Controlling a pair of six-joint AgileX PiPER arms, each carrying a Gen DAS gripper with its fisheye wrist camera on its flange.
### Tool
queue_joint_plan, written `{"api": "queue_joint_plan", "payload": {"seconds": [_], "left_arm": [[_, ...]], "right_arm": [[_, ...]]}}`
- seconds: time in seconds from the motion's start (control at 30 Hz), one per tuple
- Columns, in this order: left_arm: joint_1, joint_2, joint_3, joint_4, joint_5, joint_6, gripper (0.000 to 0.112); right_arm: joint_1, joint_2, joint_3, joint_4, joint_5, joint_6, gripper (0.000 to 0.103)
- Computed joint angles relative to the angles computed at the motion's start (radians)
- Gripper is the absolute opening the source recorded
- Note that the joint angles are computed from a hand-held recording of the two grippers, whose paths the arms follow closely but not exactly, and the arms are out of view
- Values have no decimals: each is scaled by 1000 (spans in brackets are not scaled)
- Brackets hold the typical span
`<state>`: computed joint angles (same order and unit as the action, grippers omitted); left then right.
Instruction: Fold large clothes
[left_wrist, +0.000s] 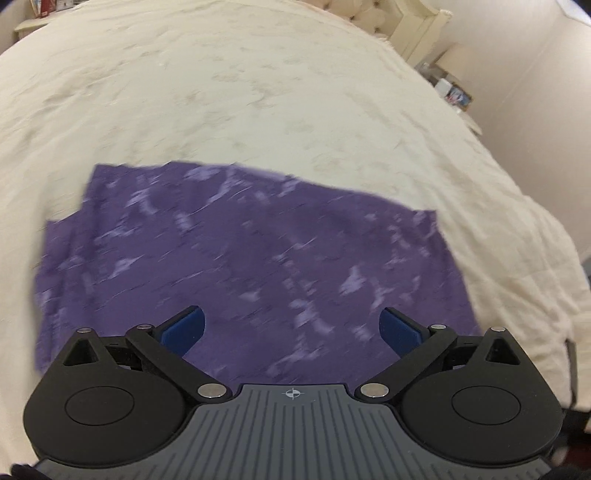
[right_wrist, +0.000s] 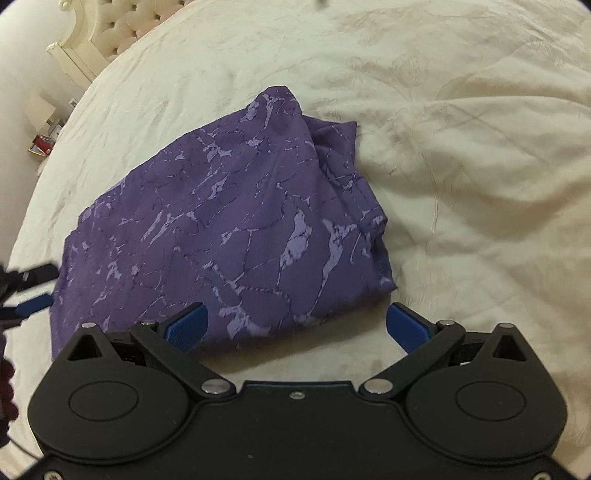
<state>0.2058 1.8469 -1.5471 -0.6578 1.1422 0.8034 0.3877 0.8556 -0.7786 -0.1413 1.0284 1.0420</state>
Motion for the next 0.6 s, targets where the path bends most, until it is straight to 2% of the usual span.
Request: {"api": "queue_joint_plan", "payload": {"seconds": [0.1,0.23,0.4,0.6], "left_arm": [[-49,10,-12,-9,-34,-29,103],[-119,16,-20,3,-98,-88,102],[-193,37,-26,54,-187,-188,102],[-250,65,-37,159,-244,-327,102]], "right_arm": [[-60,-10,3,58,-15,-83,102],[-203,-12,10,195,-44,-293,102],[-465,21,29,432,-53,-665,102],[-813,127,46,736,19,-1153,102]]}}
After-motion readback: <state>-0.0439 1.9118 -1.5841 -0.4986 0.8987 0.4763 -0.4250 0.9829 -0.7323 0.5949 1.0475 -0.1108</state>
